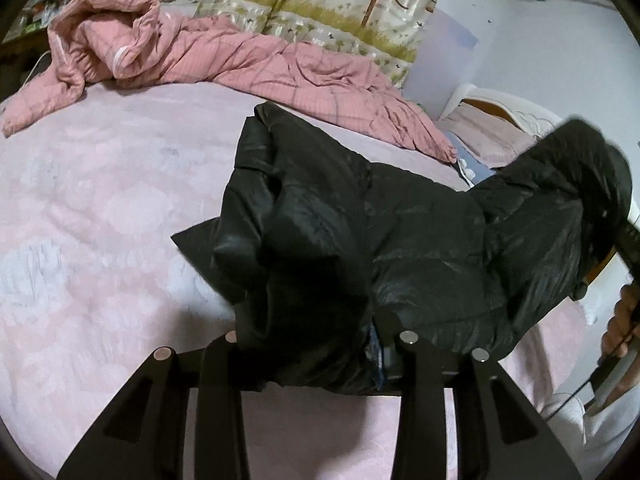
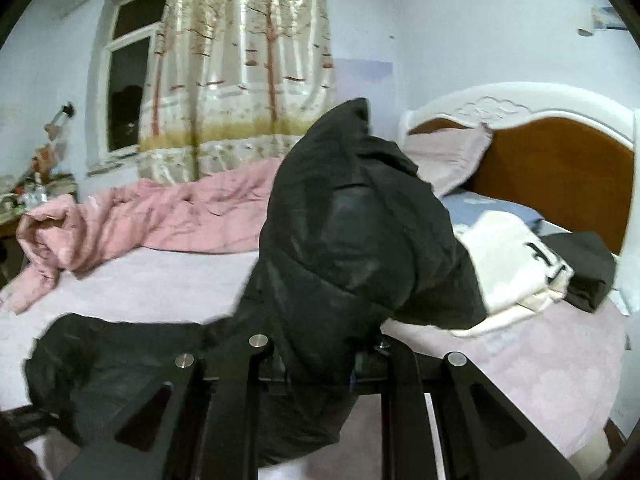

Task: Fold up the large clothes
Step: 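Grasp the folded black jacket bundle with both grippers and lift it, then carry the lifted jacket bundle toward the cream garment by the headboard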

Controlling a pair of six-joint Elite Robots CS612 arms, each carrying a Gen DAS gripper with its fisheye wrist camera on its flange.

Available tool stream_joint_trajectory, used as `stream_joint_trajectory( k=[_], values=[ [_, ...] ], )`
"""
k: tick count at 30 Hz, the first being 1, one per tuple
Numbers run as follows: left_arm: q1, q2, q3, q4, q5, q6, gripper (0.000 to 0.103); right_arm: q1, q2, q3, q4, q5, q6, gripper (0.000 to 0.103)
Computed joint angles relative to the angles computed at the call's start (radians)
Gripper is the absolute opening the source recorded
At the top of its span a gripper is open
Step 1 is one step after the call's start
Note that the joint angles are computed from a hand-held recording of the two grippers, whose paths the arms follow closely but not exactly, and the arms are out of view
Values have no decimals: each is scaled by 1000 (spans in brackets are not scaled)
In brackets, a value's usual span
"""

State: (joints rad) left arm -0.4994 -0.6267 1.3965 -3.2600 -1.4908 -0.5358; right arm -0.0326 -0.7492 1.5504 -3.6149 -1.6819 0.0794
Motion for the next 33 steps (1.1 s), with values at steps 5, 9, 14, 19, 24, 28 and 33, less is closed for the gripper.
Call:
stream_joint_trajectory(
  k=[5, 9, 14, 19, 24, 28, 33],
  values=[
    [0, -2, -1, 7, -1, 17, 37, 71, 11, -18, -43, -5, -193, 22],
    [-9, -10, 9, 2, 38, 52, 47, 128, 47, -47, -76, 4, -343, 36],
    [-7, -38, 56, -124, 138, 57, 72, 153, 57, -54, 67, 143, -395, 61],
    [12, -63, 108, -306, 214, 55, 79, 156, 73, -61, 134, 211, -378, 61],
    [39, -59, 110, -355, 135, 11, 80, 122, 69, -35, 134, 430, -268, 96],
    [29, -59, 106, -382, 110, 92, 80, 110, 62, -12, 85, 440, -201, 96],
    [-24, -62, 102, -406, 226, 252, 88, 67, 34, 39, -57, 346, -39, 96]
  ],
)
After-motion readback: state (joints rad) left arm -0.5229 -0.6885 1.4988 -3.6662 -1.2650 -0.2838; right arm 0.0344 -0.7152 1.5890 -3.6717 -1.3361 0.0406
